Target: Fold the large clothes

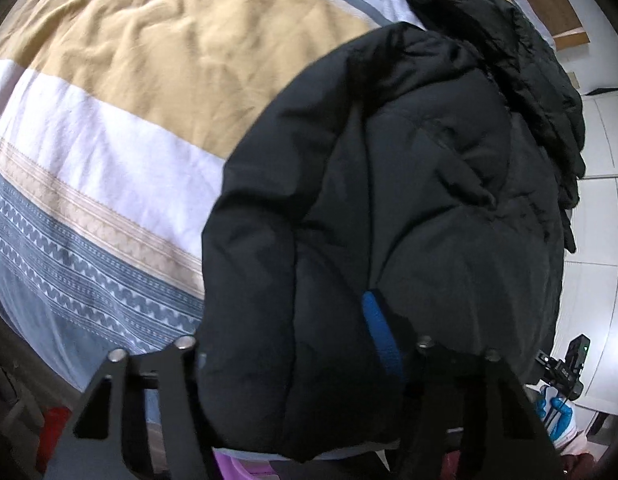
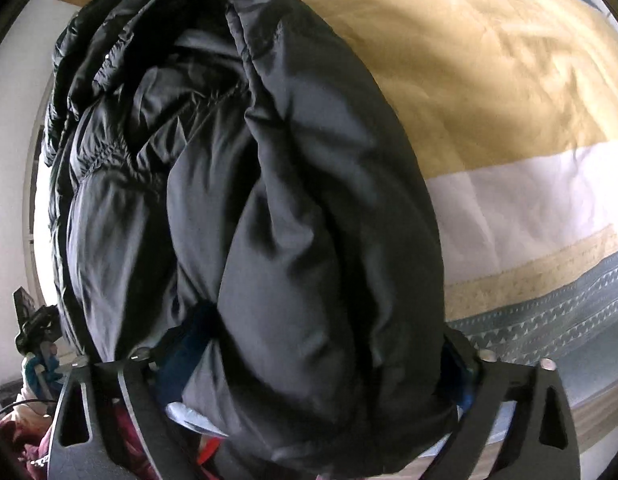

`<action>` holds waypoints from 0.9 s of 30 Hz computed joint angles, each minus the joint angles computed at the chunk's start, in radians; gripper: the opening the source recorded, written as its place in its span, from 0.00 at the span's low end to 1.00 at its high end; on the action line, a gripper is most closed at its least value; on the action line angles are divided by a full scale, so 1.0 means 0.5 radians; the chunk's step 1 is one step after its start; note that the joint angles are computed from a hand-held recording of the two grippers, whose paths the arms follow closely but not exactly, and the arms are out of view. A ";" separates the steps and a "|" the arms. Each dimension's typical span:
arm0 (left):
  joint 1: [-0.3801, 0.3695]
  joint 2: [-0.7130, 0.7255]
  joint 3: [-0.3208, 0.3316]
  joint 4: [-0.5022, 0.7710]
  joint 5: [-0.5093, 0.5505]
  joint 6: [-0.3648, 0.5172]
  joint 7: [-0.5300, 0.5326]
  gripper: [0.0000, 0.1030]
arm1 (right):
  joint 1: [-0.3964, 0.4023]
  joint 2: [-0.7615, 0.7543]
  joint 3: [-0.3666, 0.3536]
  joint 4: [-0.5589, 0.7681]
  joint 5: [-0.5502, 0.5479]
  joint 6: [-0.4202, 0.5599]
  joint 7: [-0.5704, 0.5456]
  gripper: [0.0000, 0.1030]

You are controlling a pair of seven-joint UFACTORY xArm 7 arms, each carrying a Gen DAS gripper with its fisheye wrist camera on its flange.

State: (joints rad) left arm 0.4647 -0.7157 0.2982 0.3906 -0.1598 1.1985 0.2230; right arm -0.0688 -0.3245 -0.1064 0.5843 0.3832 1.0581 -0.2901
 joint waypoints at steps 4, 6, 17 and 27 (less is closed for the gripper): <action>-0.033 -0.064 -0.021 0.017 -0.057 0.098 -0.055 0.29 | -0.006 -0.058 -0.023 -0.015 0.063 0.060 0.004 0.47; -0.044 -0.091 -0.034 0.038 -0.048 0.135 -0.072 0.22 | 0.007 -0.087 -0.017 -0.003 0.070 0.101 -0.001 0.36; -0.195 -0.292 -0.097 0.175 -0.017 0.305 -0.188 0.10 | 0.095 -0.269 0.008 0.139 0.055 0.214 0.004 0.11; -0.259 0.057 0.110 0.560 -0.223 0.204 -0.023 0.09 | 0.104 -0.200 -0.016 0.381 0.125 0.113 0.063 0.11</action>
